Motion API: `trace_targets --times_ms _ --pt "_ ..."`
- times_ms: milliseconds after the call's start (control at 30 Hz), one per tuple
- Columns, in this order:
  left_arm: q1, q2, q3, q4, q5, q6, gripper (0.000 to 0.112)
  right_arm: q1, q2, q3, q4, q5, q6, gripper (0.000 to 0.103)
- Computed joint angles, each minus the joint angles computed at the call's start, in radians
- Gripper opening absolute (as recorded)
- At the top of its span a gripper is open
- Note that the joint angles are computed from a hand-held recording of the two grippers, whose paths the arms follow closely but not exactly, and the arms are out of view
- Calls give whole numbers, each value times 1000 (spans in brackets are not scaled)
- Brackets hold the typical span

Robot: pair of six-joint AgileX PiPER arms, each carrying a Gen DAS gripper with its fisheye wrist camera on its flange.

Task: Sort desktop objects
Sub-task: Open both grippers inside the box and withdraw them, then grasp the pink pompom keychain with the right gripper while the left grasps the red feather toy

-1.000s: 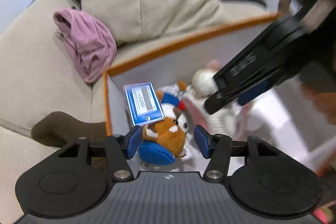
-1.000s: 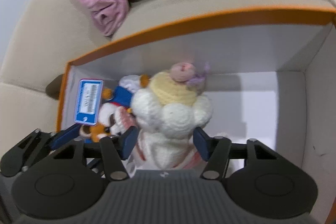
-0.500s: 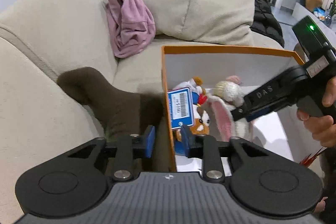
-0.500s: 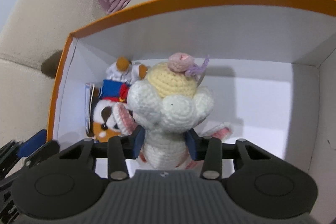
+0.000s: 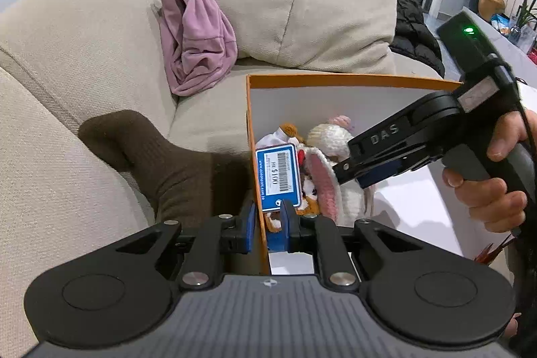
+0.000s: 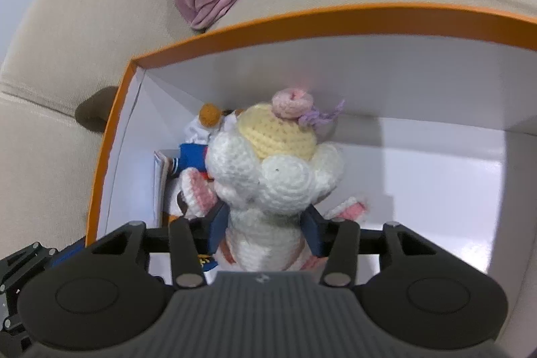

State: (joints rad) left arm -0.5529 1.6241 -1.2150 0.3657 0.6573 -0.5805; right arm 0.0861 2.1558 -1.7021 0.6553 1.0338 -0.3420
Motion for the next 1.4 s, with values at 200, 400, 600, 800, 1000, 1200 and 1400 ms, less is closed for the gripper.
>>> trace_targets --times_ms 200,400,600,800,1000,1200,1400 --pt "-73 -71 -11 125 94 -123 17 -28 -140 121 21 -24 -62 59" --pt "-190 -229 53 183 188 -230 18 -112 -460 465 188 -133 -373 59" --pt "-350 -370 177 224 269 -369 20 -256 -757 816 436 -118 -785 63" --pt "-478 -417 309 204 299 -492 33 -500 -1046 1107 426 9 -980 62" --pt "-555 -373 391 199 310 -604 41 -611 -1181 1268 286 45 -990 53" --pt "-632 -306 392 190 271 -624 53 -486 -1206 1354 232 -142 -938 53" --pt "-643 -292 387 221 226 -671 53 -381 -1200 1382 253 -215 -936 52"
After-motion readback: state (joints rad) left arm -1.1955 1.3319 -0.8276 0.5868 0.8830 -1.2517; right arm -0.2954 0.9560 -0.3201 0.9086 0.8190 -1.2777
